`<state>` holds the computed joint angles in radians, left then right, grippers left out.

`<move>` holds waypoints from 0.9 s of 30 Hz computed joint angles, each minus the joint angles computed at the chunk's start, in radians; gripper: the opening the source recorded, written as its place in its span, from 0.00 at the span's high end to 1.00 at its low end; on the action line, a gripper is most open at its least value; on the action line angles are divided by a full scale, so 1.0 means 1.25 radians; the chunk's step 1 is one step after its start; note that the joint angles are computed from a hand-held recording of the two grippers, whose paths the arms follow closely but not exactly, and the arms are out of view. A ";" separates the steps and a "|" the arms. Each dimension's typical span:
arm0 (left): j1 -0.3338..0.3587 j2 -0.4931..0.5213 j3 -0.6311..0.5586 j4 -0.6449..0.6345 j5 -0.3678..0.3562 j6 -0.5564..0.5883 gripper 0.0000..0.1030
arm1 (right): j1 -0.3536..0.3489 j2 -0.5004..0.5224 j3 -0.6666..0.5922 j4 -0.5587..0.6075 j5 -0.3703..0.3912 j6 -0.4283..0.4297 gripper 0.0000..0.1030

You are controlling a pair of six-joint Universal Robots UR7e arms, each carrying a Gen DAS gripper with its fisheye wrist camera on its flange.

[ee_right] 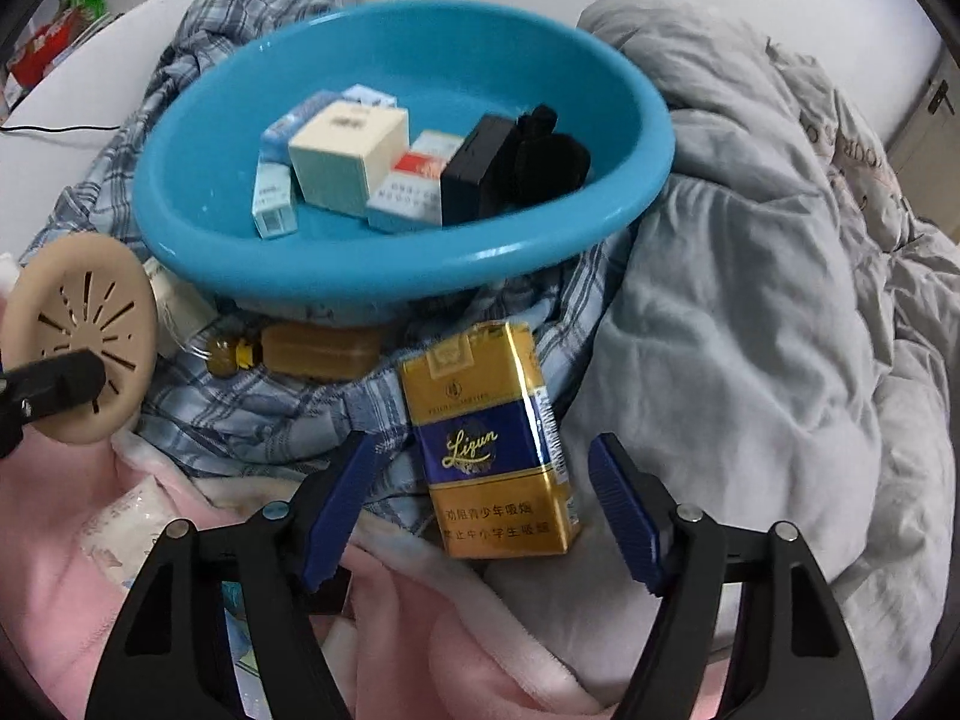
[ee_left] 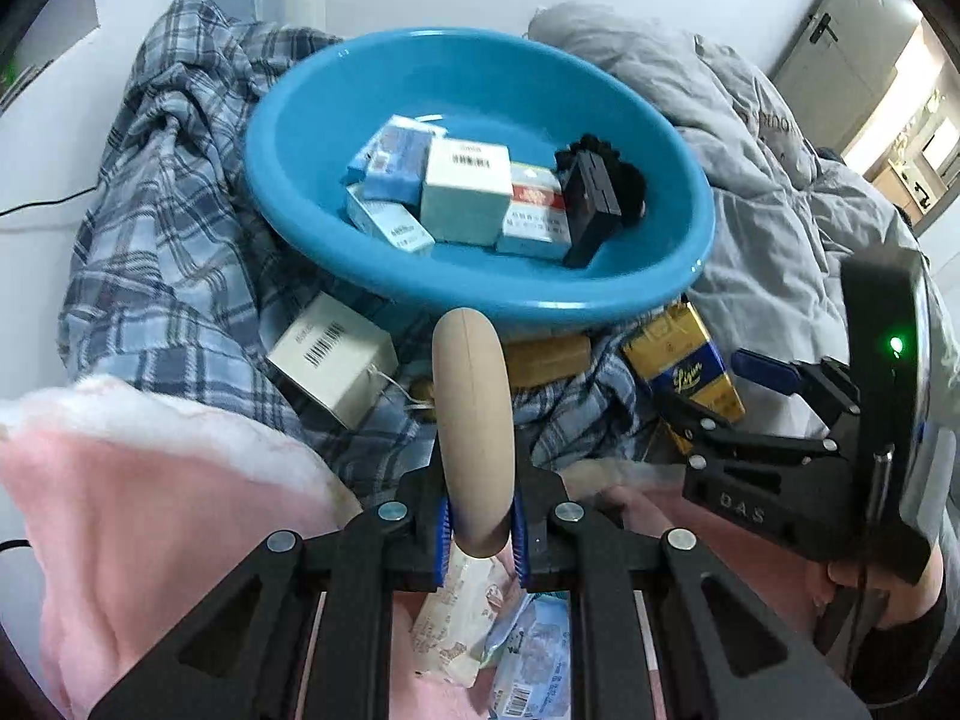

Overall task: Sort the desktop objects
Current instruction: 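Lift the beige disc with the left tool while the right tool reaches the gold Liqun pack, then close the right tool on the gold Liqun cigarette pack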

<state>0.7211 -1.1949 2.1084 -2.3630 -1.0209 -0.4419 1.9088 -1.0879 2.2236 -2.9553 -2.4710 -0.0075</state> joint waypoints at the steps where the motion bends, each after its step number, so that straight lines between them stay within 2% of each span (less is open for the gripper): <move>1: 0.002 0.003 0.000 -0.001 -0.005 -0.001 0.84 | -0.005 0.000 0.000 0.004 0.004 0.001 0.34; 10: 0.005 0.018 0.002 0.000 -0.021 -0.003 0.84 | -0.046 0.001 -0.004 0.072 0.010 0.044 0.34; 16: -0.001 0.022 0.001 0.002 -0.022 -0.003 0.84 | -0.057 -0.020 0.015 0.025 0.034 0.038 0.46; 22: -0.006 0.018 0.002 -0.001 -0.020 -0.008 0.84 | -0.050 -0.069 0.042 -0.046 0.082 0.024 0.48; 27: -0.012 0.013 0.006 0.002 -0.011 -0.011 0.84 | -0.051 -0.096 0.047 -0.022 0.123 0.028 0.48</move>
<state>0.7056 -1.1790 2.1162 -2.3600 -1.0341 -0.4556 1.8447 -1.2075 2.2819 -2.9828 -2.3167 0.0281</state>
